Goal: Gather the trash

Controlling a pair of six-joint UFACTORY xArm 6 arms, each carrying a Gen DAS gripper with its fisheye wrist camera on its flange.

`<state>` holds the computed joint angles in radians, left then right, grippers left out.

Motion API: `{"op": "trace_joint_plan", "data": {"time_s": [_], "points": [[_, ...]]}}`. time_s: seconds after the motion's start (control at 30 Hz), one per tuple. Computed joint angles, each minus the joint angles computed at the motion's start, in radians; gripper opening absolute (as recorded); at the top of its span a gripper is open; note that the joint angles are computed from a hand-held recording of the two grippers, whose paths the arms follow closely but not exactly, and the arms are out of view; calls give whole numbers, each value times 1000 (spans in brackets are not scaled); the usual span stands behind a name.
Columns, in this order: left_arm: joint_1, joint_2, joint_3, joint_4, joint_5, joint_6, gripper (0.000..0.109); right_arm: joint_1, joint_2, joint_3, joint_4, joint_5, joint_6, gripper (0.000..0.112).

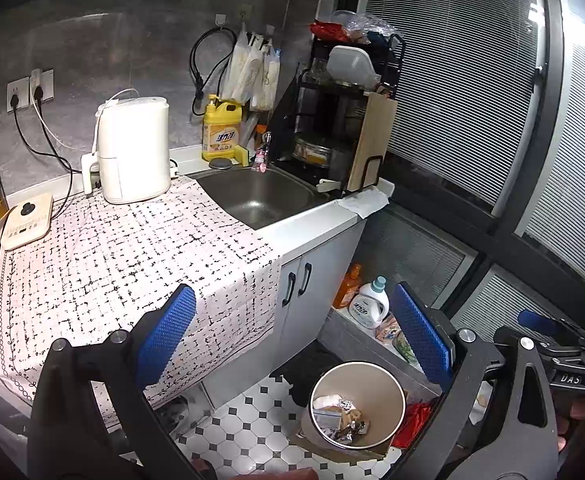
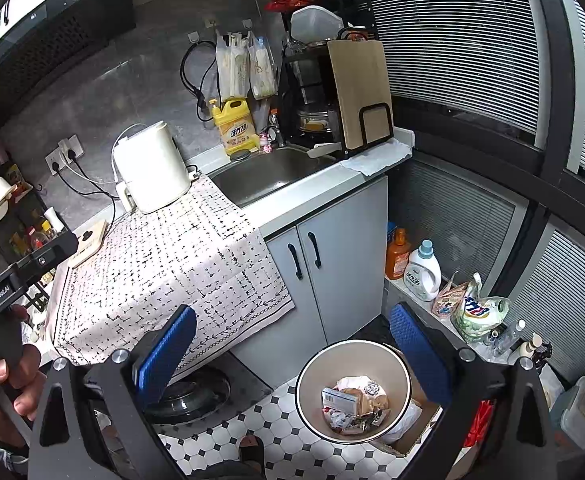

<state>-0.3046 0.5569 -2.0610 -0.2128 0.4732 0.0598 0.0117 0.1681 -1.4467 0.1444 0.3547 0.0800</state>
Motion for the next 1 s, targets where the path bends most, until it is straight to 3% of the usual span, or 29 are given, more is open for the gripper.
{"op": "trace_joint_plan", "data": {"time_s": [1.0], "points": [[0,41,-62,-31,28,44,97,-9,-2,12,-39,-12,37,95]]}}
